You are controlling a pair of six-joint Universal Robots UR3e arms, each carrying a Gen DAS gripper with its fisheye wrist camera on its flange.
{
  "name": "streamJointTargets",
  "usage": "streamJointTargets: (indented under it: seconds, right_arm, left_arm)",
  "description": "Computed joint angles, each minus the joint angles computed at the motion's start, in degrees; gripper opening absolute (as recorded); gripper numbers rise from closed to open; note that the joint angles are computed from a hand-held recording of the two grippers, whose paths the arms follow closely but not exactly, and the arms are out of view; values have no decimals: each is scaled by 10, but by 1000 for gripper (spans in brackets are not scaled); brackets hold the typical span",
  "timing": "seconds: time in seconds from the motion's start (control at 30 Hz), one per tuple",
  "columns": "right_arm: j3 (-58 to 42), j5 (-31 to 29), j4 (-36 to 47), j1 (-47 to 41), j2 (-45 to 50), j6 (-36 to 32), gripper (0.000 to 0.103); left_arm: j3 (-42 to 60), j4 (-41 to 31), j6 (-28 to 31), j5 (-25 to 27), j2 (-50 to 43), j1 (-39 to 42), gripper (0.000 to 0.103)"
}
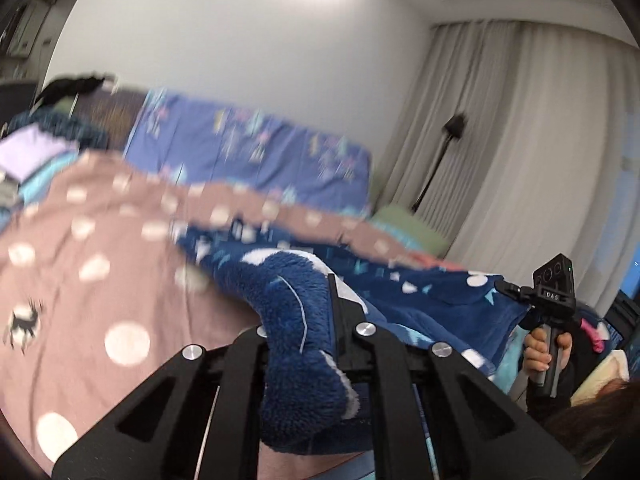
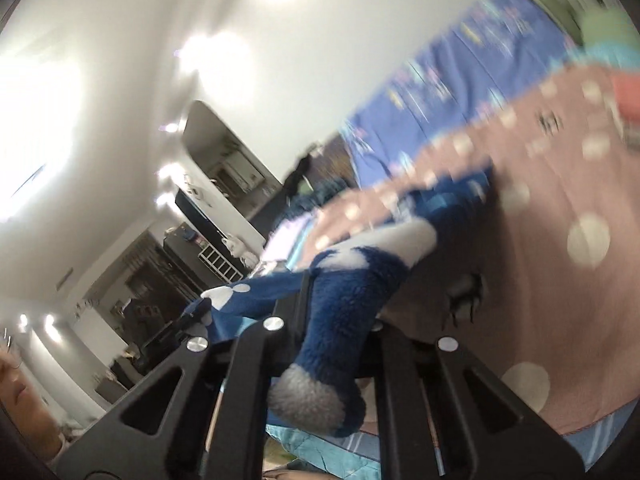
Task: Fold small clothes
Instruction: 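Grasp the onesie foot ends with both tools and lift toward the collar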
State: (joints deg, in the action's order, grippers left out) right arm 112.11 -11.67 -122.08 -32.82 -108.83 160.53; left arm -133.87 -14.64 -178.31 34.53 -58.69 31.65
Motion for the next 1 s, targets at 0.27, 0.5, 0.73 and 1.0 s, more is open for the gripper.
streamJointTargets:
  seconds: [0.27,0.5,0.73,1.0]
  right_arm:
    - [34,-126,-73,8,-20,54,11]
    - [-56,-260,-357,141,207,237,11]
    - [-279,-320,-386,195,378,302,11]
    - [-711,-354,-252,243,684,359,12]
  left_arm:
    - [-18,-139,74,19,88,-3,10]
    - [43,62,-14,130,-188,-95,10]
    - [229,76,-61,183,-356,-139,11]
    - [488,47,-102,220,-578,-162,13]
